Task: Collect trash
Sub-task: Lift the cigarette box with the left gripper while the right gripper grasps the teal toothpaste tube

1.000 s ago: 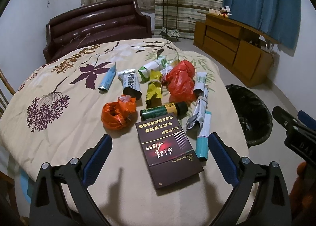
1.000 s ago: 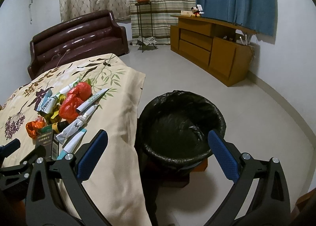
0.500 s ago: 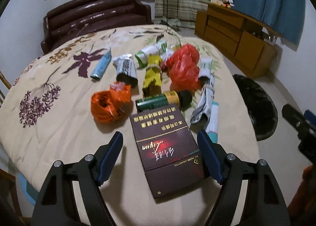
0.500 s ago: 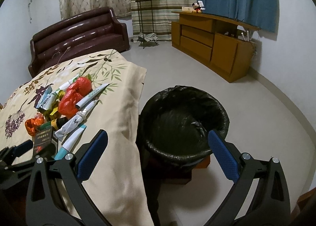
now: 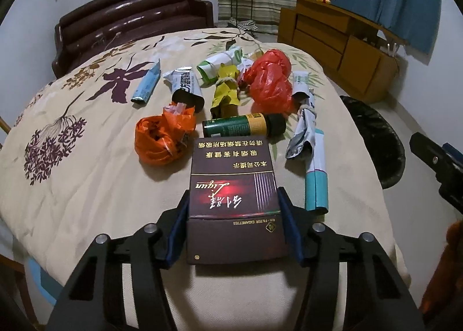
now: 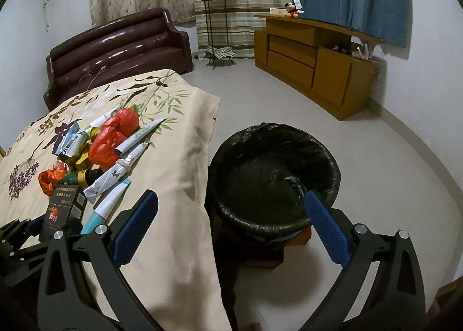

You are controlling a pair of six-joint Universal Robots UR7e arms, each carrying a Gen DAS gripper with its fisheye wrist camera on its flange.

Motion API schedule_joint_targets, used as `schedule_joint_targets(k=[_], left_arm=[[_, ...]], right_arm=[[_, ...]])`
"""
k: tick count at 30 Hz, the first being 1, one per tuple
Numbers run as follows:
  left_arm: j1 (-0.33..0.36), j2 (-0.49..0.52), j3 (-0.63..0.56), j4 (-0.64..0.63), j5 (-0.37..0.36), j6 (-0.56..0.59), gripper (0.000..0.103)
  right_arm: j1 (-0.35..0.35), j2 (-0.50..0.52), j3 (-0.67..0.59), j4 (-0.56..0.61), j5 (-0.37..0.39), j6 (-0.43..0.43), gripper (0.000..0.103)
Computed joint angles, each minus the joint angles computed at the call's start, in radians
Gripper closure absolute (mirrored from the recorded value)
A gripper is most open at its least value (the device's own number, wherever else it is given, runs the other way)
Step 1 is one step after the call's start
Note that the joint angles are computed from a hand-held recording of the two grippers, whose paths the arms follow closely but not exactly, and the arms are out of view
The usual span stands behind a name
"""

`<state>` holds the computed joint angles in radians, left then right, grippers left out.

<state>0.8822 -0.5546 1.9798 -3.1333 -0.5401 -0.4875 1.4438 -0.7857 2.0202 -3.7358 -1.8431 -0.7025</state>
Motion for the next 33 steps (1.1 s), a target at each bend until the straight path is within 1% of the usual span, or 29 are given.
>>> schedule_joint_targets(k=[5,8,11,17,26,28,29,30,31,33], left_arm=[[-0.006,-0.009,0.026,-0.064,-0.016,0.035,0.048],[-0.016,-0.023,0.048,-0.087,-0.019,0.035,0.048],[-0.025,-0.032,0.066,-0.117,-0.001,0.041,0.048],[-0.039,-0.046,0.102,-0.207,0.054,0.088,0.048],[-0.014,-0.072,0.131,-0.304,0.078,0.148,0.048],[-0.007,-0.082,0.143,-0.317,0.079,0.149,0.048],[-0.003,-0.086,0.147,-0.322,0.079,0.152,0.048],[0.005,-0.094,0.149,-0.327,0.080,0.156,0.048],[0.005,-0.098,0.155,-0.328,0.082,0.152,0.048],[0.013,-0.109,0.165,-0.336,0.081,0.154,0.048]], right_arm=[[0.001,0.002,-0.001,0.002,-0.002,0.002,0.004],[0.005,0.006,0.000,0.005,-0.007,0.004,0.004],[0.006,0.005,0.002,0.008,-0.002,0.003,0.004],[0.031,0.019,0.009,-0.002,-0.007,-0.007,0.004],[0.087,0.057,-0.009,0.009,-0.046,-0.016,0.006],[0.098,0.071,-0.022,0.019,-0.056,-0.009,0.008],[0.102,0.075,-0.028,0.026,-0.059,-0.005,0.011],[0.107,0.080,-0.036,0.036,-0.064,0.001,0.017],[0.112,0.084,-0.044,0.048,-0.068,0.007,0.019],[0.120,0.088,-0.053,0.077,-0.074,0.024,0.019]])
